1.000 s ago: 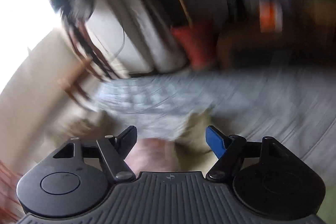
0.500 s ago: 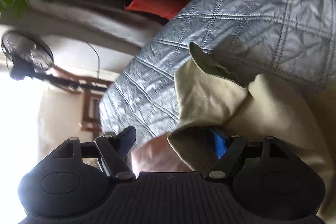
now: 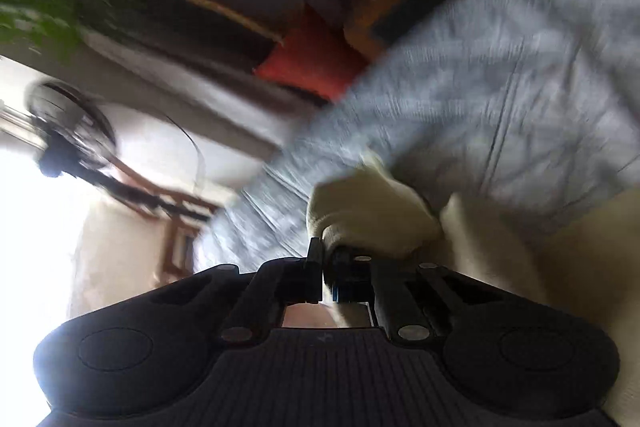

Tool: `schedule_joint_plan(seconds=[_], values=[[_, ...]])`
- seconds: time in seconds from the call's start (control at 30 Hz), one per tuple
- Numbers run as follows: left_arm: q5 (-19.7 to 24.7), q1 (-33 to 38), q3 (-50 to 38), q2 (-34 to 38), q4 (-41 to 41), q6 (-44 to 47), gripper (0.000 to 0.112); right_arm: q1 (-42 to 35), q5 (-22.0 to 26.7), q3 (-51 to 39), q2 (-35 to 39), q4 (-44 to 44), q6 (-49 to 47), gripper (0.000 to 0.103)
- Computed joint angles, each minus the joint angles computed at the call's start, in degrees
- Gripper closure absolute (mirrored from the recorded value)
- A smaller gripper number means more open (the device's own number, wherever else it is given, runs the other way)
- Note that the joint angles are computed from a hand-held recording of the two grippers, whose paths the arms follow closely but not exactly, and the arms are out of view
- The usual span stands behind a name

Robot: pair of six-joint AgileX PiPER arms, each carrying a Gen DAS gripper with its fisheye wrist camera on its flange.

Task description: Fold clothes

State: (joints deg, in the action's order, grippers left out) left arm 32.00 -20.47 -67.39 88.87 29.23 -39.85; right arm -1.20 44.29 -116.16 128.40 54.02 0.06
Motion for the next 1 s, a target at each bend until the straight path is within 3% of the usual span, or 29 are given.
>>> schedule_joint_plan(seconds=[0.2,0.27,0.4,0.47,0.5,0.6,0.67,0.73,0.77,0.87,1.0], values=[[0.8,-1.2,0.4,-0.8,4.9,-3.4,0.025,-4.2,-11.6,34.4,-31.8,4.9,-15.2,0.097],[1.3,-1.9,0.6,-0.9,6.4,-4.4,0.025,-7.1,-12.8,44.4,-43.3,5.4,-16.0,0.097],[2.0,-3.3,0.8,-1.4,7.9,-5.6,0.025,-6.7,-18.9,62.4,-66.2,-14.3,3.9,0.096],[2.4,-4.3,0.6,-1.5,8.6,-6.5,0.025,-7.5,-15.2,69.6,-73.8,-21.5,13.8,0.093],[2.6,-4.8,0.5,-1.6,8.9,-7.0,0.025,-9.0,-10.9,72.4,-75.9,-21.7,15.8,0.089],[3.0,-6.8,0.2,-1.6,10.1,-8.6,0.025,-13.2,1.4,77.7,-74.1,-19.4,13.0,0.065],[3.1,-7.7,0.1,-1.2,10.6,-8.2,0.025,-14.1,6.1,78.0,-74.1,-16.9,5.6,0.056],[3.1,-8.5,0.1,-0.7,11.9,-8.0,0.025,-14.6,9.3,75.6,-75.8,-17.2,-2.1,0.031],[3.2,-8.5,0.0,-0.5,12.0,-8.0,0.025,-15.7,11.0,74.0,-76.4,-16.8,-6.7,0.025],[2.2,-7.1,-0.2,-0.2,10.2,-7.6,0.025,-19.5,8.6,69.4,-76.4,-21.3,-15.2,0.012],[2.0,-6.7,-0.7,0.3,7.9,-5.6,0.025,-28.3,4.9,66.1,-69.0,-24.7,-26.1,0.018]])
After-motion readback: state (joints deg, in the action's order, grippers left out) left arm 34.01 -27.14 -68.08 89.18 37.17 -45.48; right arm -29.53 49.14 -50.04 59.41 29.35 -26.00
